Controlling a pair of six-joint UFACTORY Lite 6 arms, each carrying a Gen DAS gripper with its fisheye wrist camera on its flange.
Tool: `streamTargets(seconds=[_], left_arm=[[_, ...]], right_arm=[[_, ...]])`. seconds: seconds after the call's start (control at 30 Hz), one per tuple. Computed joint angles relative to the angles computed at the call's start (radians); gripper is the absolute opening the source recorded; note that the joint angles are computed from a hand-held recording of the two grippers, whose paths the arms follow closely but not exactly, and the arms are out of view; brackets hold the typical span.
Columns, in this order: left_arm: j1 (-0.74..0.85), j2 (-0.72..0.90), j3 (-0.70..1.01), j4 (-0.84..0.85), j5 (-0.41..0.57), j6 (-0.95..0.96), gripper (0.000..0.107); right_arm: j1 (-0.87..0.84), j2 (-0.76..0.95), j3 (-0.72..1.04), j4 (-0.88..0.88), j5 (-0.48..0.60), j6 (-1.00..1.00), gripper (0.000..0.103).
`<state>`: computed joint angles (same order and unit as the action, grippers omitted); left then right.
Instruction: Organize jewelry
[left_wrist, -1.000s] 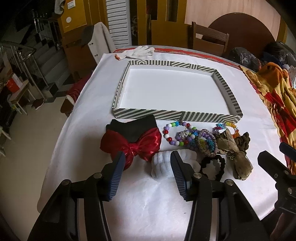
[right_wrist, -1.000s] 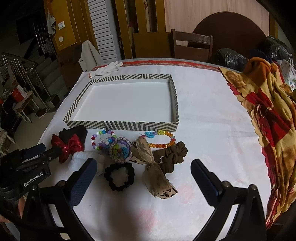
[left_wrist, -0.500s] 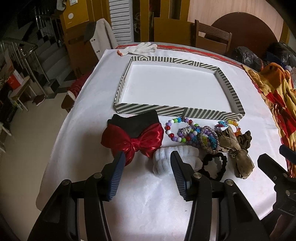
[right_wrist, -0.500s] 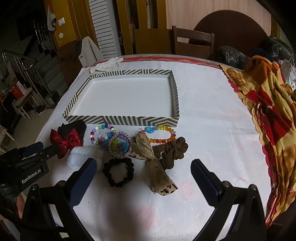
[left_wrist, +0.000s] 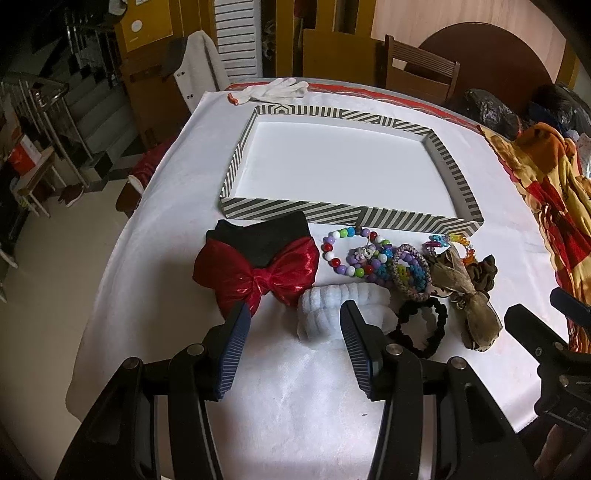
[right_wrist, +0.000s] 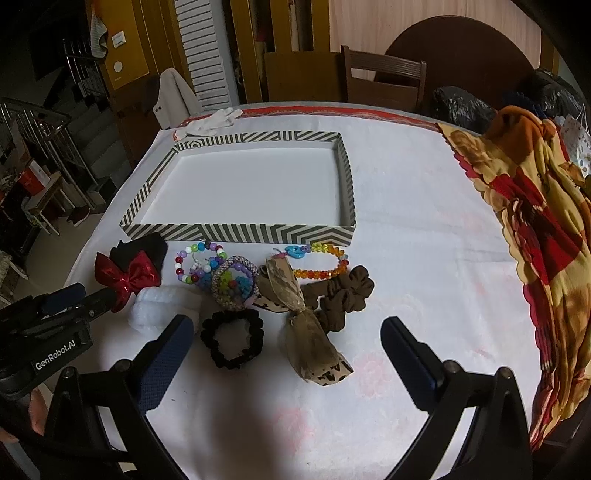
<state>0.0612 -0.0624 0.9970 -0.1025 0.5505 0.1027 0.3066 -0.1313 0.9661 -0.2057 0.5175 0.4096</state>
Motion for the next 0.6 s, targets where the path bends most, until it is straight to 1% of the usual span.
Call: streamTargets(seconds=[0.6], left_arm=[[0.002, 0.007, -0.007, 0.029, -0.003, -0.024, 0.040]], right_arm=[[-0.027, 0.026, 0.014, 0.081, 0.010, -0.084, 0.103]])
